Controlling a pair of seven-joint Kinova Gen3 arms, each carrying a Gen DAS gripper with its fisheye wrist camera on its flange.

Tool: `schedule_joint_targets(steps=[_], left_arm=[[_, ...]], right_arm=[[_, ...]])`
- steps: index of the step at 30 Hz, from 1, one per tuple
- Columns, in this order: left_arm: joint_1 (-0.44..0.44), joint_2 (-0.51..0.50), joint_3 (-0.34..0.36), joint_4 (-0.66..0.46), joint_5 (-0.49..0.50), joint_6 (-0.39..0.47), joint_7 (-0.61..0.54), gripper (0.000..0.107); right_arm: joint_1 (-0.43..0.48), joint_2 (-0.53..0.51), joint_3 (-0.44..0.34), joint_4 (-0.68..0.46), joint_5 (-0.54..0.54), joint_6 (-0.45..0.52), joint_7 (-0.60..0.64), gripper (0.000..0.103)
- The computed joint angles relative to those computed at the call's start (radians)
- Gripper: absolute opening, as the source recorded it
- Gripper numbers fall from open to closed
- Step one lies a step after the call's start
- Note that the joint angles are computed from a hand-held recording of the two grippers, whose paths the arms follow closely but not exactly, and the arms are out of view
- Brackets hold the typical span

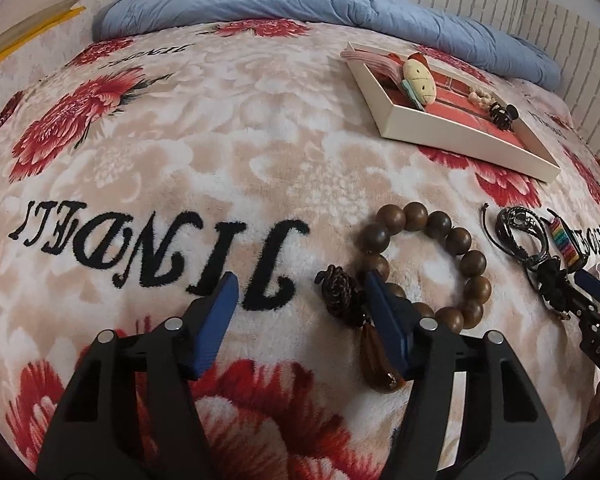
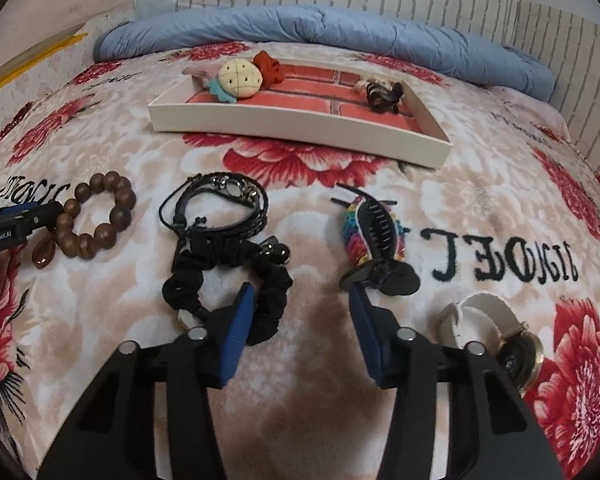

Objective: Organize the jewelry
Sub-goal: 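Grasp the small black bead charm with left tool while right tool grasps black beaded hair tie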

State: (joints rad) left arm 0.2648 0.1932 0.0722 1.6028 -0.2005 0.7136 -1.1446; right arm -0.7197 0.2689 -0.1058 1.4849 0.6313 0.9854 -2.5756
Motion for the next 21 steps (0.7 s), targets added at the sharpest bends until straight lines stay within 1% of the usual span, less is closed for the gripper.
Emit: schedule_joint_targets(steps=[2, 5, 6, 7, 8, 10, 14, 18, 20, 21], left_arm=[[-0.006, 0.0, 0.001, 0.0, 0.01, 0.0, -0.007, 0.059], [-0.003, -0.003, 0.001, 0.006, 0.005, -0.007, -0.007, 0.053], [0.003, -0.004, 0.001, 0.009, -0.005, -0.011, -0.004, 0.047], [0.005, -0.007, 0.004, 0.013, -0.008, -0.016, -0.009, 0.04], [0.009, -0.009, 0.005, 0.017, -0.015, -0.019, -0.01, 0.037], [0.026, -0.012, 0.006, 0.024, -0.041, -0.025, 0.001, 0.028], [0.057, -0.009, 0.002, 0.034, -0.099, -0.029, 0.042, 0.025], [0.067, -0.015, 0.0, 0.055, -0.126, -0.056, 0.066, 0.023], [0.067, -0.018, 0.0, 0.06, -0.132, -0.061, 0.074, 0.022], [0.064, -0.019, 0.002, 0.06, -0.128, -0.063, 0.07, 0.021]], right_arm=[[0.013, -0.003, 0.0, 0.003, -0.019, -0.015, 0.002, 0.042], [0.021, -0.005, 0.0, 0.01, -0.03, -0.031, 0.002, 0.036], [0.021, -0.003, 0.0, 0.009, -0.031, -0.032, 0.005, 0.033], [0.015, 0.0, 0.001, 0.009, -0.023, -0.029, 0.002, 0.032], [0.01, 0.002, 0.002, 0.007, -0.017, -0.026, 0.0, 0.031], [-0.001, 0.008, 0.004, 0.004, -0.001, -0.017, -0.005, 0.029], [-0.012, 0.012, 0.007, 0.008, 0.019, -0.015, -0.016, 0.027], [-0.009, 0.009, 0.007, 0.016, 0.018, -0.023, -0.02, 0.024], [-0.008, 0.004, 0.007, 0.022, 0.021, -0.03, -0.026, 0.02], [-0.006, 0.002, 0.005, 0.024, 0.02, -0.035, -0.025, 0.015]])
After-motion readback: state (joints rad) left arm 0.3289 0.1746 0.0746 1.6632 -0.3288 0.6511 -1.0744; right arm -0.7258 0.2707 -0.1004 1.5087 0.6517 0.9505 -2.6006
